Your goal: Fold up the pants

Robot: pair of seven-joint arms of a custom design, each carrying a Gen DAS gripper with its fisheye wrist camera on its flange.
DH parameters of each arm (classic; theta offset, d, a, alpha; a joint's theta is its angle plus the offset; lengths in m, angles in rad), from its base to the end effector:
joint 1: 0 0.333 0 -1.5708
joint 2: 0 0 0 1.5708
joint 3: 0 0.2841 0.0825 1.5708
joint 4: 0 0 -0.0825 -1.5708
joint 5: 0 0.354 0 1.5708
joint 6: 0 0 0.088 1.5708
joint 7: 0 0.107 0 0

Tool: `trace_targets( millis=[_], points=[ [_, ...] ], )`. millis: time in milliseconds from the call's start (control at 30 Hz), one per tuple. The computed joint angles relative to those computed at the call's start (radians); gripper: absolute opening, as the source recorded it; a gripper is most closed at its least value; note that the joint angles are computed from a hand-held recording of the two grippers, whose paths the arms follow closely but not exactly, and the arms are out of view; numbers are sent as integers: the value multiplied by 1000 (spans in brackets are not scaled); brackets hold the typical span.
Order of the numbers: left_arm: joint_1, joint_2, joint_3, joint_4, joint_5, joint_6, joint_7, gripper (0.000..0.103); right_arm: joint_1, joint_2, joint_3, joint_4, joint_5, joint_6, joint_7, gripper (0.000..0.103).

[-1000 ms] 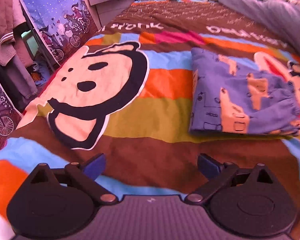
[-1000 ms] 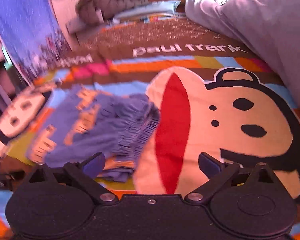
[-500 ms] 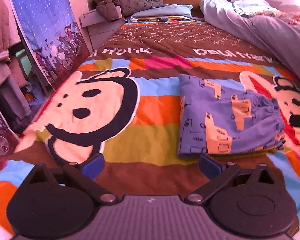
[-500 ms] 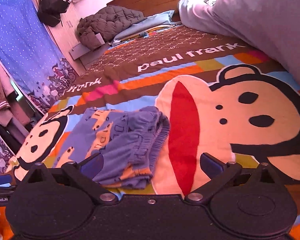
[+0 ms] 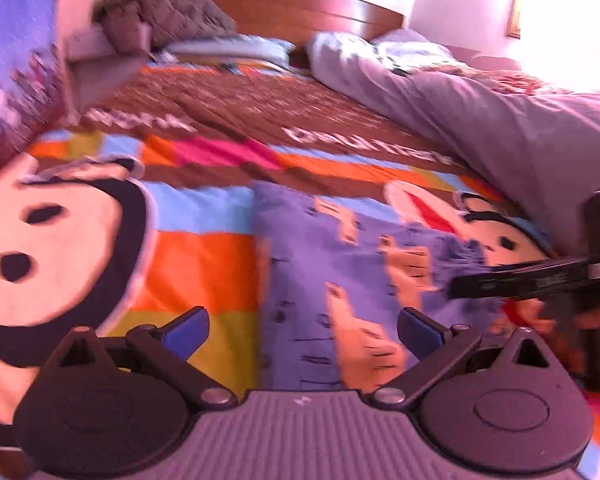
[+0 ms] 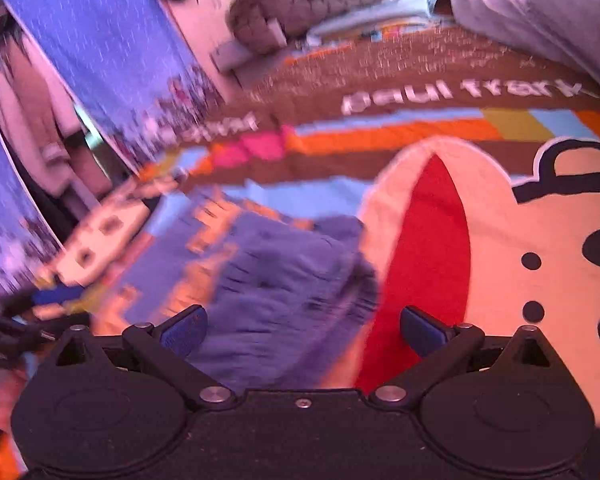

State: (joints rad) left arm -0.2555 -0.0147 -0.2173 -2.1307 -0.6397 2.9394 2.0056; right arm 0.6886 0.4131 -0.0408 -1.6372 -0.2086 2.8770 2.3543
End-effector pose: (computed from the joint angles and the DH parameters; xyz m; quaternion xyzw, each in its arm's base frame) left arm 0.5119 -0.2190 0.4860 -0.5258 0.7394 -0.3985 0.1342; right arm 0.5320 0.4229 0.4611 -0.6631 0.6292 -0.0997 0.3931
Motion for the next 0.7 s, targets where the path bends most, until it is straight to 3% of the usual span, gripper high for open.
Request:
trace_targets(
  millis=[100,200,233,367,467,700],
  points=[
    [11,33,2,53,-49,-97,46,102,-122,51,135,25,139,67,-208,103],
    [38,67,-6,96,-87,-171,48,102,-316,105,385,30,360,174,-437,103],
    [48,77,-9,108,-97,-184,41,102,-345,121,431,32,408,205,-471,103],
    [75,87,-26,114,-182,-186,70,102,-354,135,458,26,493,271,-493,103],
    [77,87,-31,112,-155,-180,56,103,-377,134,492,14,546,297,-536,103],
    [81,88,-36,111,-130,-181,37,103,-318,127,435,19,621,303,-593,103]
  ],
)
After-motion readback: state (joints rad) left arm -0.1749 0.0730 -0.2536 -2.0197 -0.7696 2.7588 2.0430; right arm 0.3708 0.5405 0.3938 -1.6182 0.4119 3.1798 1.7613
